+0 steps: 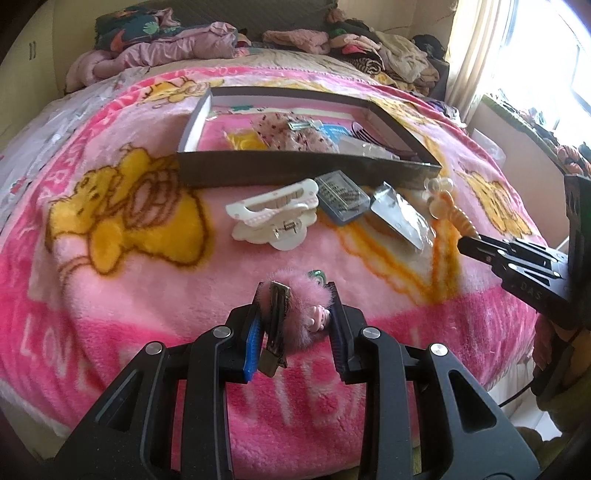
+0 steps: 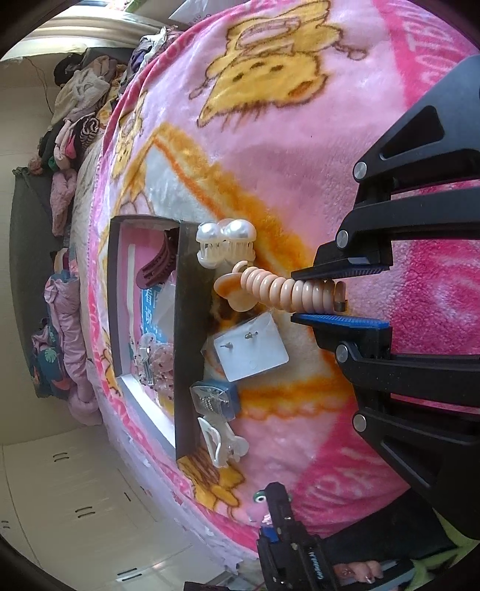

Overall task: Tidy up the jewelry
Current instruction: 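Carry the pink clip with left tool and coiled tie with right tool over the gray box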

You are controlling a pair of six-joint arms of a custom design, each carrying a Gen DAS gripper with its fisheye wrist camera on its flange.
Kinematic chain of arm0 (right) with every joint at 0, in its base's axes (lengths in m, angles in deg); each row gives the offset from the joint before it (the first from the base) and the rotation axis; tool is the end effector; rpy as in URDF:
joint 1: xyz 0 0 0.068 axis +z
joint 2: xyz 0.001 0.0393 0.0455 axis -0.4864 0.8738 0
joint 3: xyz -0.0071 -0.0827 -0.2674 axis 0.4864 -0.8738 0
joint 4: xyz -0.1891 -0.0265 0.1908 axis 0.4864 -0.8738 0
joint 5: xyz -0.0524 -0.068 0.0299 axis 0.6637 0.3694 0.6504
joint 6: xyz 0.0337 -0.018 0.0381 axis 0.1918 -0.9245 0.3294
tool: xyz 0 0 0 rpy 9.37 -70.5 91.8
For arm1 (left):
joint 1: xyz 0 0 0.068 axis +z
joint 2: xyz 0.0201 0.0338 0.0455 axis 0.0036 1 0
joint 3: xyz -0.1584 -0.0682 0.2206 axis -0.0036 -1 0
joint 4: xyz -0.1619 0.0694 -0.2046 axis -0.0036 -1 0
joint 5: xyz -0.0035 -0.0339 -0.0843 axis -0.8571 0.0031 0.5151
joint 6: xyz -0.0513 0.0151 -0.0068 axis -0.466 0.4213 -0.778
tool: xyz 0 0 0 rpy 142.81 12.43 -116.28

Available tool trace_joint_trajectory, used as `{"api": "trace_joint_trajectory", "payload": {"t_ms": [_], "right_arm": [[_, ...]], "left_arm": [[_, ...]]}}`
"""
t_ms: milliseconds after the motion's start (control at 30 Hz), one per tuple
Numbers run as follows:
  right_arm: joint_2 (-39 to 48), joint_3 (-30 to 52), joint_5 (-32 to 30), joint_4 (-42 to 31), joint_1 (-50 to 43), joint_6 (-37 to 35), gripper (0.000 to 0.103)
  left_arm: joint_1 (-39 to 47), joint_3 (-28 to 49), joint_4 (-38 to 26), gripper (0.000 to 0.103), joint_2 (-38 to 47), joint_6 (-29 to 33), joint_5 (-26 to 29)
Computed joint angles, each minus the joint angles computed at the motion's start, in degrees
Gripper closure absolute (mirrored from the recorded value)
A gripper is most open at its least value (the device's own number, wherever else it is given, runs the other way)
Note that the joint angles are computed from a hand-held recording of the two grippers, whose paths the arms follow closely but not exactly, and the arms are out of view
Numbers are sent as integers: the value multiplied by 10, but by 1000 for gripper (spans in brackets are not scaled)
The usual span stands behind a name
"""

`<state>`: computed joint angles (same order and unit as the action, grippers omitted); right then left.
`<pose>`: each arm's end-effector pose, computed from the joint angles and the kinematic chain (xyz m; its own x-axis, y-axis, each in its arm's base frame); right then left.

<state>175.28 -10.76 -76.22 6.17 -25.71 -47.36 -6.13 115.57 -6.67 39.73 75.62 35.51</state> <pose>0.2714 0.0234 0.0928 -0.7407 -0.1157 -0.6618 -0.2472 0.9629 0.1083 0.2630 -0.0359 0.0913 -0.7794 0.0954 -0.6193 0.2294 0.9632 -0.1403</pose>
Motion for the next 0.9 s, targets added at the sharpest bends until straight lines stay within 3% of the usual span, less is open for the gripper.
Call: {"api": "trace_joint_trajectory", "payload": {"t_ms": [900], "right_arm": [[-2,76,-19,-22,105,12,86]], "left_arm": [[98,63,-38,80,1,-2,29]]}}
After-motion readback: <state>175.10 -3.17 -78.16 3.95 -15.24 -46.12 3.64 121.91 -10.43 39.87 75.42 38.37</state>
